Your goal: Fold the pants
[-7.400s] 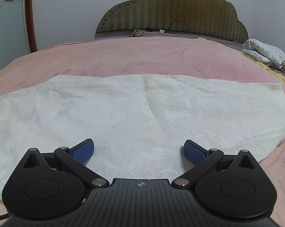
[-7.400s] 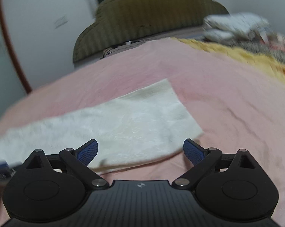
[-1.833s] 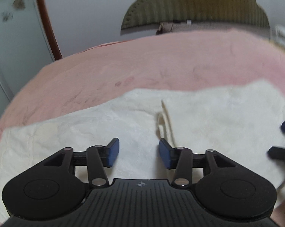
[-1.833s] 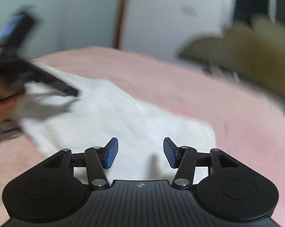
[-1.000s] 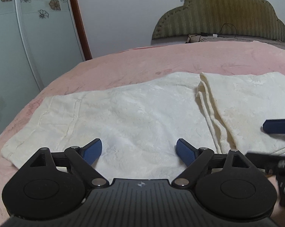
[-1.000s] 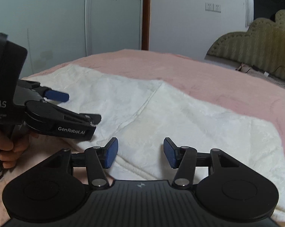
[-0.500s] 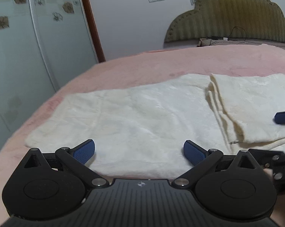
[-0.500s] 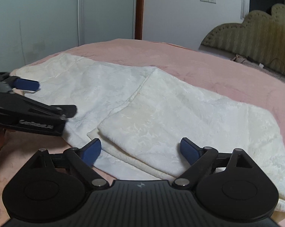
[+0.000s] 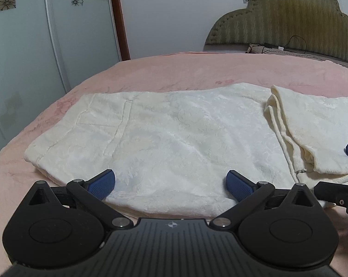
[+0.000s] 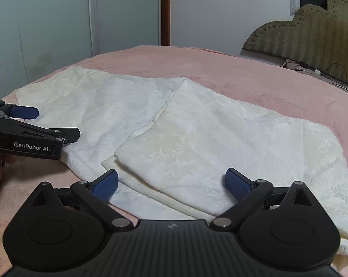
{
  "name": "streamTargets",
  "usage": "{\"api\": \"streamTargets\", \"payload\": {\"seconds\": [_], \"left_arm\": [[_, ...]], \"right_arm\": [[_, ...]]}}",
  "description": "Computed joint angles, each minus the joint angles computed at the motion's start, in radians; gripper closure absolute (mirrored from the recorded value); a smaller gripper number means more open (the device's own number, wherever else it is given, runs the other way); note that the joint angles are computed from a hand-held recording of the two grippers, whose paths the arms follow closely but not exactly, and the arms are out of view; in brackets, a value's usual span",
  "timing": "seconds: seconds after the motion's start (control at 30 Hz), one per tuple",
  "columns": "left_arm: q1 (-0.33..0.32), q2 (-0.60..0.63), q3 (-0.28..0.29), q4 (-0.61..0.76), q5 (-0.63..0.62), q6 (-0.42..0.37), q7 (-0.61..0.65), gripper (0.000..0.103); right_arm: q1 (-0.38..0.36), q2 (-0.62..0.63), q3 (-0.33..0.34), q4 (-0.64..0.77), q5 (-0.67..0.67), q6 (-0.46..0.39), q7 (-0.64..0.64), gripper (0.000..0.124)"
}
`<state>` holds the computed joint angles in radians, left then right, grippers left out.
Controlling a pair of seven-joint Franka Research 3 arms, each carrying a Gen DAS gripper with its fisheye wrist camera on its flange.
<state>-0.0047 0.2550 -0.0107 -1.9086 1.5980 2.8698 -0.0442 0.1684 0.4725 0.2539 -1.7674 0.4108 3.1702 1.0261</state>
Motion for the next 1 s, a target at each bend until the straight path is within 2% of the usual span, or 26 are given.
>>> {"api": "streamTargets", "payload": {"seconds": [0.4,0.63,0.7,0.77,0.8,0.9,1.0], "left_arm": [[0.000,0.001,0.001,0.002,-0.004,0.000,0.004,0.000],[-0.002,-0.002,0.003,0.000,0.010,0.003,-0.012,0.000],[0.002,-0.019,0.004,-0.013,0.054,0.015,-0.073,0.000],[0.019,-0.044,0.001,-0.034,0.075,0.038,-0.120,0.001],[0.031,-0.060,0.001,-0.047,0.078,0.053,-0.138,0.001],[0.075,-0.107,0.007,-0.092,0.029,0.081,-0.176,0.001],[0.144,-0.136,0.030,-0.132,-0.096,0.197,-0.189,0.003]], "right_arm": [[-0.016,0.002,0.017,0.003,0.012,-0.008,-0.010,0.022],[0.000,0.000,-0.001,0.000,0.007,-0.002,-0.007,0.022],[0.030,-0.006,-0.030,-0.016,-0.008,0.037,-0.001,0.022],[0.097,-0.015,-0.089,-0.055,-0.048,0.136,0.000,0.022],[0.100,-0.017,-0.082,-0.075,-0.080,0.184,-0.014,0.022],[0.056,-0.013,-0.009,-0.121,-0.225,0.310,-0.041,0.022],[0.087,-0.001,-0.012,-0.111,-0.323,0.314,-0.058,0.022]]}}
